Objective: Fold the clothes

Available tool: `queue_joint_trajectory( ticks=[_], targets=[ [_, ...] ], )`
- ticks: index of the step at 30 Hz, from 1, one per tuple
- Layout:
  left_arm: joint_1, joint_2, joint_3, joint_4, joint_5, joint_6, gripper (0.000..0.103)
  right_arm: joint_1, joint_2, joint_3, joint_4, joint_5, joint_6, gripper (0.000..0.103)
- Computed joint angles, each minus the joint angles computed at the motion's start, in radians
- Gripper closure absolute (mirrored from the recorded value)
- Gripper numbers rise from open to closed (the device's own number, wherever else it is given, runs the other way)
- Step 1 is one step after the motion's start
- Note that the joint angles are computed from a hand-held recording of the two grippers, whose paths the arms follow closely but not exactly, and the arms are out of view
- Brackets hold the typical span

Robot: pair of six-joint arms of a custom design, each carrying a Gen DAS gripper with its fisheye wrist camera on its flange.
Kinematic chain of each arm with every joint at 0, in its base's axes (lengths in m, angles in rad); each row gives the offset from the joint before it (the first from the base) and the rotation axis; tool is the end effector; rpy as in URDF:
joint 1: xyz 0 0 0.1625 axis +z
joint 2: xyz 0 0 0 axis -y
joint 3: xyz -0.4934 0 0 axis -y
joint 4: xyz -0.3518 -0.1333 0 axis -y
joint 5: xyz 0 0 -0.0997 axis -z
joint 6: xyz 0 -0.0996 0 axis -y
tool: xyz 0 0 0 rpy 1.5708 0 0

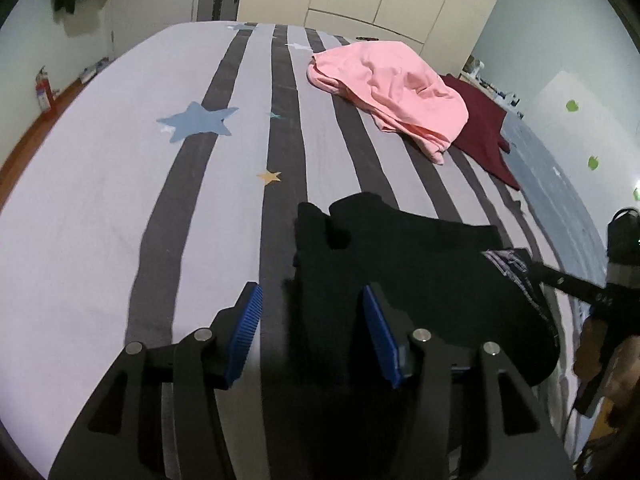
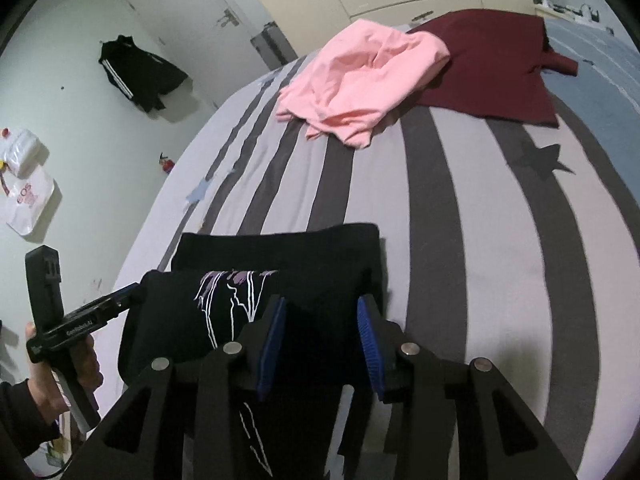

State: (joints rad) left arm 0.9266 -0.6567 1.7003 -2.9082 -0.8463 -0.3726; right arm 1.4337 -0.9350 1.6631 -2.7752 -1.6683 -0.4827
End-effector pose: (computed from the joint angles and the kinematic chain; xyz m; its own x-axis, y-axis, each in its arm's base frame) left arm -0.2519 -0.6673 0.1172 -0.8743 -0.0027 -0.4854 0.2755 0.8207 -0.5007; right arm 0.0282 -0.7001 0.2830 -0.9242 -0.2490 0.2895 -0.3472 0.8634 -0.3660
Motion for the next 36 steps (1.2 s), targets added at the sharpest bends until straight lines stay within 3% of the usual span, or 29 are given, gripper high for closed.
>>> queue_joint_trajectory(
  ticks=[1,3,5,8,18,26,30,31,36],
  targets=[
    [0.004,0.002,-0.005,-0.003,-0.011,0.001,0.054,-0.001,0.006,-0.007,0.010,-0.002,0.000,0.069],
    [0.012,0.008,-0.019,-0.007,-0.037,0.014,0.065,-0.004,0.015,-0.019,0.024,-0.003,0.000,0.071],
    [0.016,0.017,-0.034,-0.011,-0.049,0.037,0.086,-0.005,0.020,-0.027,0.029,0.001,0.003,0.090],
    [0.015,0.027,-0.053,-0.002,-0.037,0.052,0.098,0.000,0.024,-0.030,0.019,-0.001,0.007,0.093],
    [0.000,0.024,-0.105,-0.086,-0.027,0.104,0.100,0.013,0.011,-0.049,-0.033,0.039,0.032,0.097],
    [0.045,0.101,-0.234,0.007,0.005,0.158,0.100,0.025,0.086,-0.155,-0.005,-0.023,0.014,0.097],
    [0.047,0.129,-0.249,0.020,0.055,0.171,0.100,0.027,0.133,-0.193,-0.001,-0.087,-0.033,0.094],
    [0.041,0.132,-0.246,0.013,0.077,0.173,0.098,0.030,0.131,-0.183,-0.024,-0.101,-0.035,0.089],
    [-0.018,0.120,-0.192,-0.090,0.200,0.200,0.091,0.055,0.090,-0.087,-0.199,-0.153,-0.068,0.087]
  ],
)
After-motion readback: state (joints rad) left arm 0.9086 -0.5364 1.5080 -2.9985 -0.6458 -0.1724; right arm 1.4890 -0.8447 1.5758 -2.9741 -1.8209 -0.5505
